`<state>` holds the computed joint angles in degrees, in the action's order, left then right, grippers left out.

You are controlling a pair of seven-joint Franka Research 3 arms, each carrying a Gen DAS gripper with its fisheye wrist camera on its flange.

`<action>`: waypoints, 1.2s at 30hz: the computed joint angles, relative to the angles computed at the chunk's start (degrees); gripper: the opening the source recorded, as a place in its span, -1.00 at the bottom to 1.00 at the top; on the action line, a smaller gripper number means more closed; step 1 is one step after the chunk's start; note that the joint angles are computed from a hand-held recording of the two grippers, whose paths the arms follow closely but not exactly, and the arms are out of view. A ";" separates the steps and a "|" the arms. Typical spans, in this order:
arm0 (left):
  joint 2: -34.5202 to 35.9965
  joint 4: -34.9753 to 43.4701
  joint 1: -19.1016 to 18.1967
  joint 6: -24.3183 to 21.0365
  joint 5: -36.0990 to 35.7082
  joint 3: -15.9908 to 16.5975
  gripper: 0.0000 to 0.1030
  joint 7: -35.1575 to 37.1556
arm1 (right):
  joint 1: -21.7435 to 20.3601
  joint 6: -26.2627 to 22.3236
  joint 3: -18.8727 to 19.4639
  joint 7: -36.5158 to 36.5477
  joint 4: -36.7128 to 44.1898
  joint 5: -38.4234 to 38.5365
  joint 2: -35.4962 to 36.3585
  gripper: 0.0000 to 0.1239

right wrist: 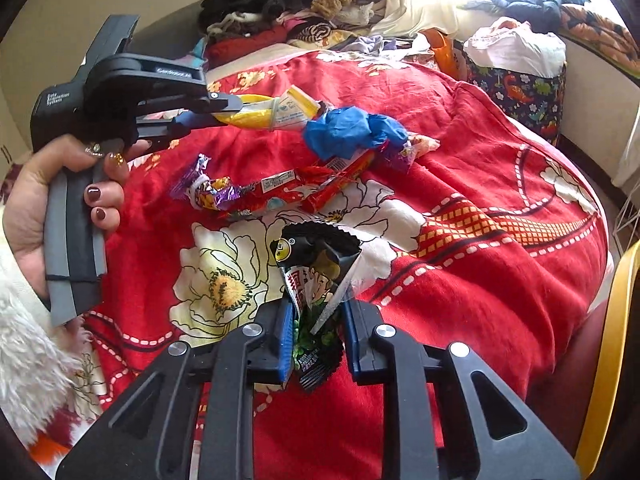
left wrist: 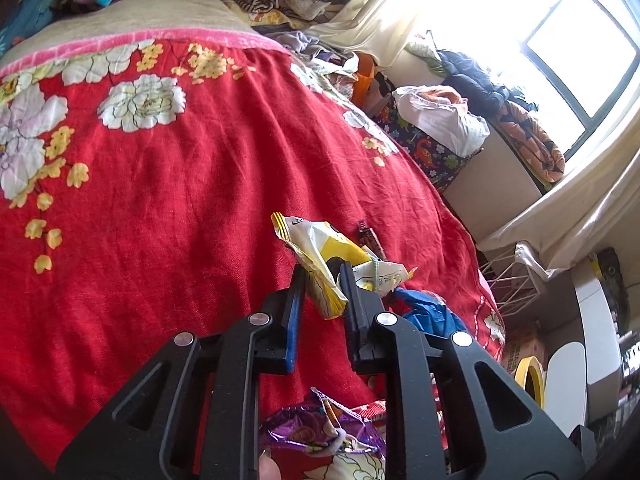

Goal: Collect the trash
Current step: 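Lift and carry the yellow chip bag and green snack bag over the bin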

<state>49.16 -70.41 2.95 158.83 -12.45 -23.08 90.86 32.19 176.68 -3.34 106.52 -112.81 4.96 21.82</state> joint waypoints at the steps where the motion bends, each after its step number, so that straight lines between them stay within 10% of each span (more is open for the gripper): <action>1: -0.25 -0.23 -0.01 0.24 0.13 0.02 -0.76 0.13 | 0.17 0.32 -0.13 0.29 -0.26 0.11 -0.19 -0.68; 20: -7.15 -8.84 1.95 8.13 2.71 -3.96 -0.77 5.11 | 7.16 6.05 -7.99 5.28 -7.05 -1.08 -5.99 -0.68; 36: -9.67 -12.80 2.78 9.73 2.14 -7.59 -0.77 9.81 | 22.12 9.45 -23.91 7.61 -10.72 0.38 -8.86 -0.68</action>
